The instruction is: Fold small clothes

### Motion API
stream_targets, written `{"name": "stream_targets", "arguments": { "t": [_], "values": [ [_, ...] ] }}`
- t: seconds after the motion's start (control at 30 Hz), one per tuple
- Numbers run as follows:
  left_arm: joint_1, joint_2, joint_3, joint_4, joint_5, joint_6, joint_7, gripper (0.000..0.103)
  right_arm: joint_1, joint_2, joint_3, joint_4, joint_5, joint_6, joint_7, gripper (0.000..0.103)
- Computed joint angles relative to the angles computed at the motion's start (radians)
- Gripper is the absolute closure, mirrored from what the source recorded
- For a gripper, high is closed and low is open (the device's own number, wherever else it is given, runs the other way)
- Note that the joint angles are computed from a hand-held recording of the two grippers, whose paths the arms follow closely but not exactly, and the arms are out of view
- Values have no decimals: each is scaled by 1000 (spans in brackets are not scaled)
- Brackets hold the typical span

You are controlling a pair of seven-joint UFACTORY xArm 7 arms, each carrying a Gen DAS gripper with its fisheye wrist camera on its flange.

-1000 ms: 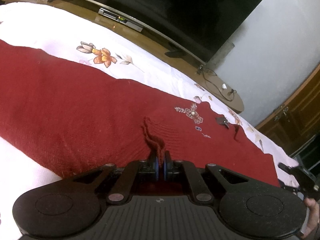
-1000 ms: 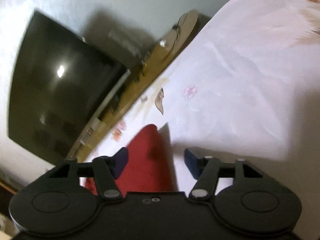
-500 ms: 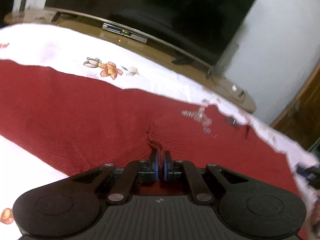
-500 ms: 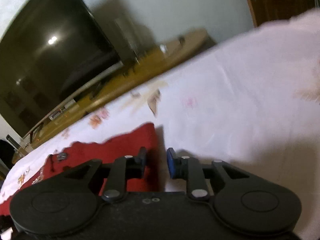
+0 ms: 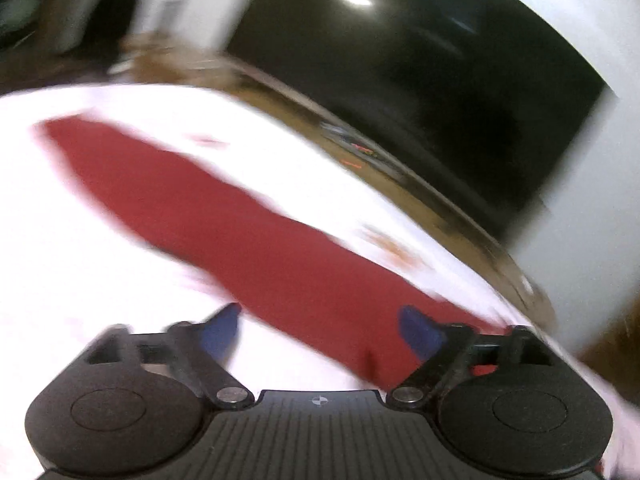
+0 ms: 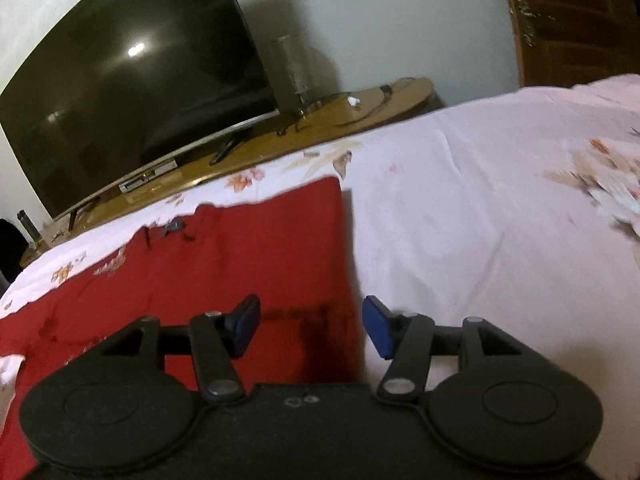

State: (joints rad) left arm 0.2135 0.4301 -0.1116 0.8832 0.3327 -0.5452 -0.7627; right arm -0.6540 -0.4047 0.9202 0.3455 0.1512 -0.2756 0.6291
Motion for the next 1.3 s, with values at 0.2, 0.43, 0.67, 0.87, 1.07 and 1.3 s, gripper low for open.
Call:
{"name": "stream_targets", "arguments": {
  "t": [0.2,0.43,0.67,0.87,1.07,1.3],
  "values": [
    [326,111,-81,102,216,-7,-354,58,99,-148,3,-22,25,124,152,47],
    [503,267,-193,330,475,60,-574,59,105,-217,57,47,-38,217,271,47],
    [476,324,-188,446,521,141,-538,82,98,-246,75,94,-120,269,357,47],
    [561,331,-306,487,565,238,-461,98,99,-244,54,80,-173,259,439,47],
    [322,158,-179,354,433,2,-303,98,101,-232,29,37,-232,218,510,47],
    [-65,122,-137,368,344,98,-113,98,89,-207,-6,3,-294,143,562,47]
  ]
}}
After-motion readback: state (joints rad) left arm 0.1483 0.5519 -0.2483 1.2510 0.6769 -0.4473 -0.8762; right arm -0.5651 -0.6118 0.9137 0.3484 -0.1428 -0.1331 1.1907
